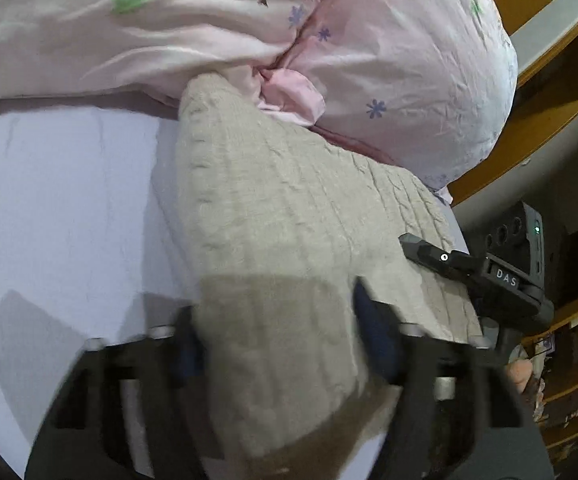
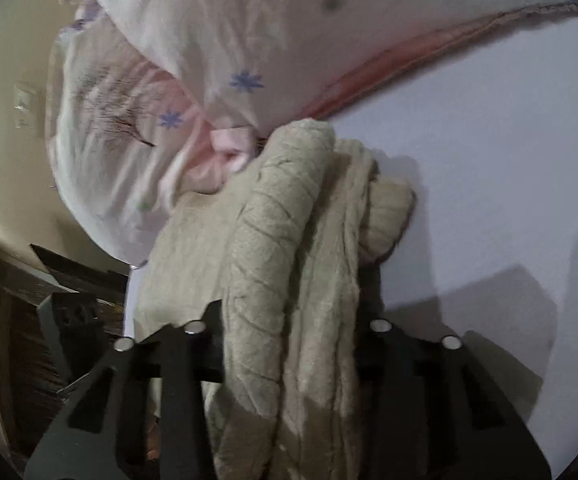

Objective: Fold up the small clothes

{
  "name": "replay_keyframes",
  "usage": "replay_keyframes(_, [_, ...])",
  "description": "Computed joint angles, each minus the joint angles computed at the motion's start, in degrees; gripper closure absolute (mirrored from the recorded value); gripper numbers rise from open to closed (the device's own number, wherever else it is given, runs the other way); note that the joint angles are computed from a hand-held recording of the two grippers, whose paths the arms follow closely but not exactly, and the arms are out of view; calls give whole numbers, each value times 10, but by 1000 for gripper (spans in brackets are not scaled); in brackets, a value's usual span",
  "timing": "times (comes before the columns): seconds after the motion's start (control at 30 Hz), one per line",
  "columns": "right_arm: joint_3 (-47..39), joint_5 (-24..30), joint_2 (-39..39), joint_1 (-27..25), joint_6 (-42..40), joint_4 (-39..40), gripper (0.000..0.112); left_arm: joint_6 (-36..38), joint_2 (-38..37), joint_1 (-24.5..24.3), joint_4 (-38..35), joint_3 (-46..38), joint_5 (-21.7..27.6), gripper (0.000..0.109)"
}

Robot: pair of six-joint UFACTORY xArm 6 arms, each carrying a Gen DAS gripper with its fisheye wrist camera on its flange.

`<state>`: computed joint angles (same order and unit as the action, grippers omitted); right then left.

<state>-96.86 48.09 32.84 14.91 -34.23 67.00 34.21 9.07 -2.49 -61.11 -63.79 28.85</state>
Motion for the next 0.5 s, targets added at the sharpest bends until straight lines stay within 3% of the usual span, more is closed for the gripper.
replay_keyframes(0.07, [4,39,-3,2,-64,78,77,32,-33,26,-12,11,42,69])
replay_keyframes(0.13, [-17,64,10,16,-74,83,77,66,-85,37,0,56,14,69])
replay_keyframes(0.17, [-35,49,22,37,-65,53,74,68,-111,41,27,82,-21,67])
replay_keyframes(0.23, [-58,-12,34,77,-14,-57,63,8,-119,44,128,97,-60,61])
replay_keyframes(0.27, [-41,-71,29,97,-10,-91,59,-27,-124,47,188,117,-95,56])
replay_keyframes(0.3, [-3,-131,2,109,-11,-101,57,-77,-133,53,248,136,-116,55])
replay_keyframes(0.37, [47,-187,-46,115,-48,-49,57,-130,-157,50,296,173,-175,52])
replay_keyframes(0.43, [75,-178,-79,113,-109,18,57,-87,-181,32,248,199,-233,40])
replay_keyframes(0.5, [75,-154,-76,119,-94,-10,62,27,-199,2,128,201,-245,36])
